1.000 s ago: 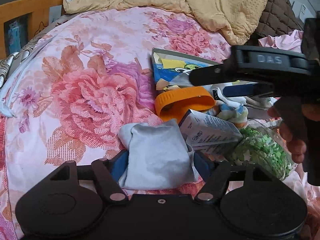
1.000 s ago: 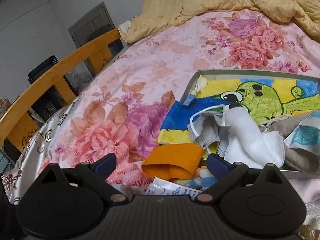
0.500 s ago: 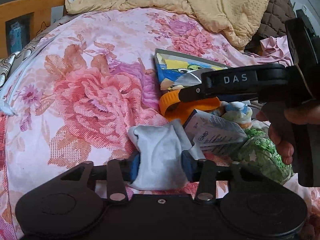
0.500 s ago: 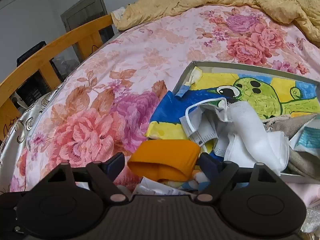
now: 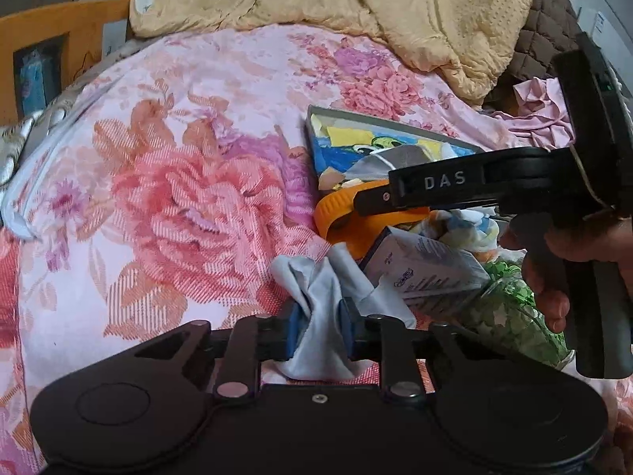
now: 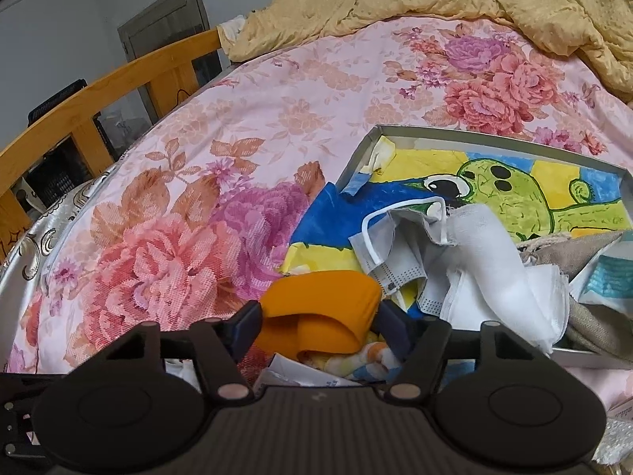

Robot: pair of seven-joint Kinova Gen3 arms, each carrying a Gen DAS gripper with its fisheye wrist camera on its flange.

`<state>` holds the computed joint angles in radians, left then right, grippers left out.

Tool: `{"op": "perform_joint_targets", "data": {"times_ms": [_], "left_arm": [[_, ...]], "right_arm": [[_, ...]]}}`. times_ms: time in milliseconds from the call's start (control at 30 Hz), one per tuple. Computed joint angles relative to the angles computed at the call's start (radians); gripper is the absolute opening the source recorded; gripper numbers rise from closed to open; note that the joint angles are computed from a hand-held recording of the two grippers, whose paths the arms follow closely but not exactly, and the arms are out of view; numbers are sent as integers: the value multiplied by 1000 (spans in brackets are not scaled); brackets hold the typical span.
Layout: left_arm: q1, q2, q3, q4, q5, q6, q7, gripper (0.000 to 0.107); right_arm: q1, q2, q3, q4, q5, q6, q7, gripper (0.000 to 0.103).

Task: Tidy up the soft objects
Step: 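Move the left tool to the grey sock while the right tool reaches the orange silicone piece, then grasp the grey sock with the left tool while the right tool grasps the orange piece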

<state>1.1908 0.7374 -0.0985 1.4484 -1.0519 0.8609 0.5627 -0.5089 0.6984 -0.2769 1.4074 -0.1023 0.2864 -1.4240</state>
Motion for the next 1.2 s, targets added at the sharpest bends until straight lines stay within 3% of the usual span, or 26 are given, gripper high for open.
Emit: {"op": "perform_joint_targets", "data": {"times_ms": [367, 600, 700, 800, 1000, 1200], "left_arm": [[7, 0, -3, 0, -14, 11, 16, 14], [39, -1, -22, 25, -96, 35, 120, 6], [33, -1, -8, 28, -124, 38, 136, 6], [19, -1, 11, 25, -127, 41, 123, 6], [5, -1, 25, 24, -118, 32, 108, 4], [6, -3, 20, 31, -120, 22, 117, 2]], "right_arm": [[59, 6, -66, 15, -45, -16, 28, 53], [93, 10, -106, 22, -75, -23, 51, 42], [106, 17, -124, 13, -82, -6, 69, 44], [113, 18, -134, 19, -95, -13, 84, 53], [150, 32, -174, 14, -134, -24, 100, 55], [150, 34, -176, 12, -148, -21, 110, 38]]}}
